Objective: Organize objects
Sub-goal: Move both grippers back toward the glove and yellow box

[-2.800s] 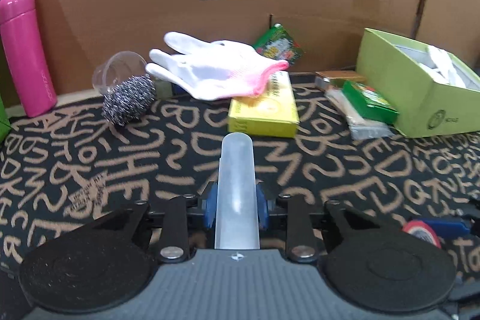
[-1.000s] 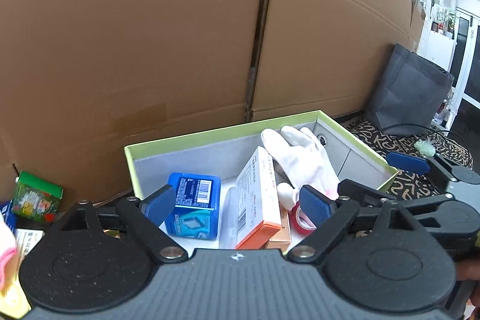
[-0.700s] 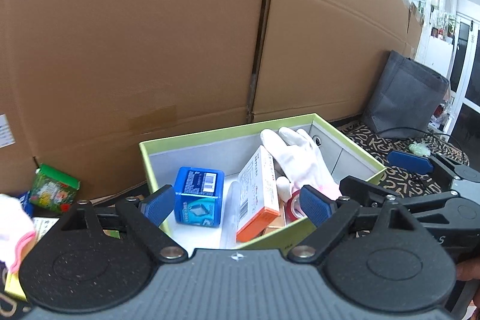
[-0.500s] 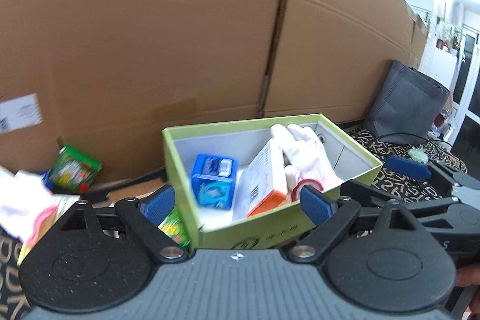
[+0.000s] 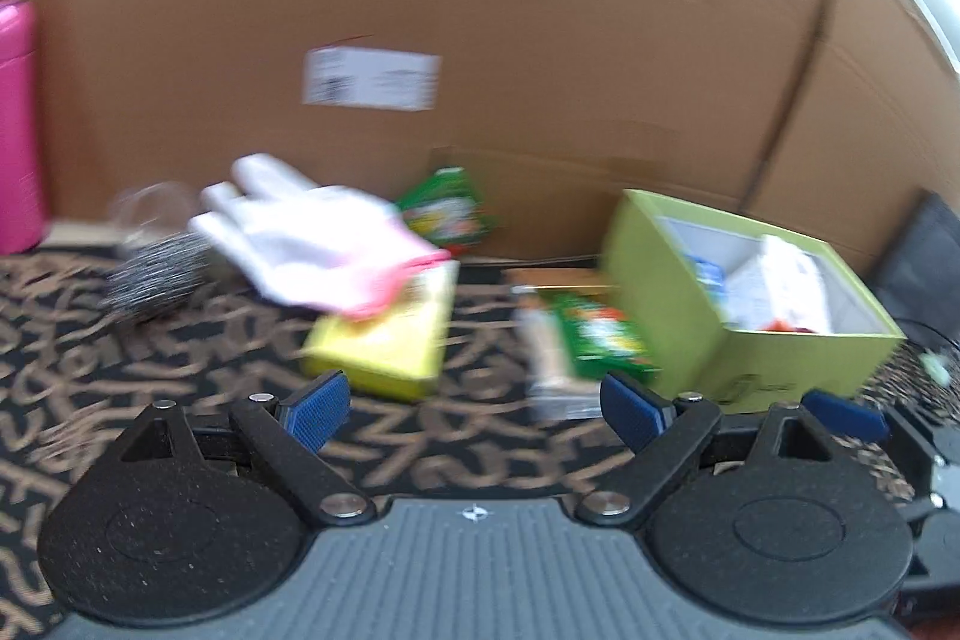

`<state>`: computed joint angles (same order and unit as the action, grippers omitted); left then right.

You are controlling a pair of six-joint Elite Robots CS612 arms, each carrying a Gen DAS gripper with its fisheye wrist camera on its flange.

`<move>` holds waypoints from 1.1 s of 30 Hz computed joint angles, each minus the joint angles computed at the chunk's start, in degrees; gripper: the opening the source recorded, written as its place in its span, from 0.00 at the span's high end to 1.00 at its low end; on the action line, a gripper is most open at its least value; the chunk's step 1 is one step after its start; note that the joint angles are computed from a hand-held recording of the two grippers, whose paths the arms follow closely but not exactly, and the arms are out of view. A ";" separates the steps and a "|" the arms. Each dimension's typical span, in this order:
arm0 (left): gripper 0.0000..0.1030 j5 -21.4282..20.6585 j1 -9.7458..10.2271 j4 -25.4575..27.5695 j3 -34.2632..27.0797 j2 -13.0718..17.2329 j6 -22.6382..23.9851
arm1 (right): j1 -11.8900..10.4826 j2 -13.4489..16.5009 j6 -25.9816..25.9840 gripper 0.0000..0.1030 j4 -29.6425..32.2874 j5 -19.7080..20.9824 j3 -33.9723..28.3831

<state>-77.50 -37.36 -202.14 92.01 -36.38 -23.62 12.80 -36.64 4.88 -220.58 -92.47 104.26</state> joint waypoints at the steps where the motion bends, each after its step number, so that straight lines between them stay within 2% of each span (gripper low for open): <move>1: 0.09 0.89 0.29 -0.04 0.41 -0.12 -0.80 | 0.48 0.24 -0.10 0.00 1.61 0.74 -1.01; 3: 0.09 2.66 0.83 -0.67 1.17 -0.26 -1.96 | 1.44 1.02 -0.99 0.00 4.22 2.20 -3.33; 9: 0.09 6.26 2.25 -1.83 2.83 -0.76 -3.87 | 4.33 4.32 -1.53 0.00 12.05 1.27 -12.09; 18: 0.09 4.83 4.57 -2.80 2.50 -0.82 -5.35 | 6.14 9.30 4.89 0.00 26.13 -3.16 -25.15; 20: 0.09 3.84 4.80 -2.47 1.78 -0.59 -4.83 | 6.34 10.18 5.78 0.05 27.76 -5.00 -26.88; 21: 0.09 3.40 4.84 -2.36 1.35 -0.41 -4.19 | 6.29 10.38 6.04 0.22 27.76 -5.49 -27.05; 22: 0.09 2.87 4.86 -2.15 0.81 -0.19 -3.37 | 6.07 10.37 6.51 0.24 27.64 -5.05 -26.81; 26: 0.09 -0.33 4.81 0.69 -2.88 1.35 -0.30 | 5.28 8.63 4.20 0.25 24.41 -2.97 -22.26; 29: 0.09 -3.87 4.77 4.57 -6.77 3.04 1.60 | 4.14 6.28 2.41 0.25 21.43 0.84 -16.53; 33: 0.09 -4.34 4.08 11.47 -12.34 5.58 5.20 | 3.25 3.15 -0.90 0.25 18.28 3.16 -9.10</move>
<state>-81.83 -33.27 -190.67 79.67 -30.79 -18.42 16.04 -33.49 3.98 -202.29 -89.31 95.17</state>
